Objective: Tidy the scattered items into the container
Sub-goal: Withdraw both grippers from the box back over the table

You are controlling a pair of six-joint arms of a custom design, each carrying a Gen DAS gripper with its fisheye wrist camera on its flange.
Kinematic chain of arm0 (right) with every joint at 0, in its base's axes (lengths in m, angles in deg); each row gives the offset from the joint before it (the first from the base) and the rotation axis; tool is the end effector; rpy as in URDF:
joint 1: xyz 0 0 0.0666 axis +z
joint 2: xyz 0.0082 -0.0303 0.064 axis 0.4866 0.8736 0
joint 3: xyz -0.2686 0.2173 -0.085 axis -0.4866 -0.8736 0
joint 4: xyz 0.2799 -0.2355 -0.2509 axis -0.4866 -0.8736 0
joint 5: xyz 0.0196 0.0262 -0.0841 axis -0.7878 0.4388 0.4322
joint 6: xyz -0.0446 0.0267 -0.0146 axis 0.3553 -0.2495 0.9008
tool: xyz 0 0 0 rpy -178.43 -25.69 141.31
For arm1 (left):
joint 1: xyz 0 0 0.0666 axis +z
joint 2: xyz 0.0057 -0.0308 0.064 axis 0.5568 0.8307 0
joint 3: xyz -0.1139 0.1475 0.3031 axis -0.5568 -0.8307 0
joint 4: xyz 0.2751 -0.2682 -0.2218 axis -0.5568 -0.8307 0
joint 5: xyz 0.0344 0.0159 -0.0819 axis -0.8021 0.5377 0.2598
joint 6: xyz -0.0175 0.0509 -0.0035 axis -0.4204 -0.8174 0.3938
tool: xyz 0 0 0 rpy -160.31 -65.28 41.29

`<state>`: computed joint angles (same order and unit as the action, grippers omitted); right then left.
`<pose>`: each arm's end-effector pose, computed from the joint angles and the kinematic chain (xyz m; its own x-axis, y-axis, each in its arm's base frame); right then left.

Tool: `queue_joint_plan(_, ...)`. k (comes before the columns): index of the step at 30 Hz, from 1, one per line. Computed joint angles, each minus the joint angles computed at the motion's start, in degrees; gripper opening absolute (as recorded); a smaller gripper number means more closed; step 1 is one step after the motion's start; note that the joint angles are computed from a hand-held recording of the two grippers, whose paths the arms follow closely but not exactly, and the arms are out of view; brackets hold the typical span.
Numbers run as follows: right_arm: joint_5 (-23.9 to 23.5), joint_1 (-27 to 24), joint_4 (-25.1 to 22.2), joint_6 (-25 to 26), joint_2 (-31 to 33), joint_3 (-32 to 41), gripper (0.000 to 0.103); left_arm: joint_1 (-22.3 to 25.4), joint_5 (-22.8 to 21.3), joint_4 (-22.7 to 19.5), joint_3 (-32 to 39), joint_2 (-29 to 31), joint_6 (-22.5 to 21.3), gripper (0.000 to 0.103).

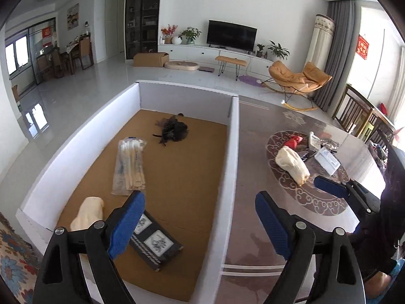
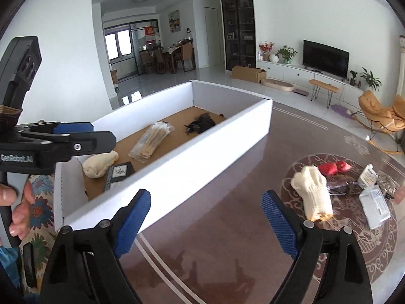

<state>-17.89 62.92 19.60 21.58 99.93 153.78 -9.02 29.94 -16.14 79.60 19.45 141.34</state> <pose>0.4011 0.2830 0.5503 -0.3785 -0.5061 -0.7750 -0.8429 0.5344 0.0626 0.2970 -0.2477 0.6025 -0.6237 -0.3668 -0.6902 -0.3731 0.9157 -0.1495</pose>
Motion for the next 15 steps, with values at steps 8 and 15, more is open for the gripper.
queue_joint_plan(8,5.3,-21.9,-2.8,4.0,-1.0,-7.2,0.09,-1.7,8.6,12.2,7.4,19.8,-5.7,0.102)
queue_joint_plan(15,8.5,-30.5,-2.1,1.9,0.2,-8.2,0.09,-0.1,8.1,12.5,17.8,31.8,-8.7,0.102)
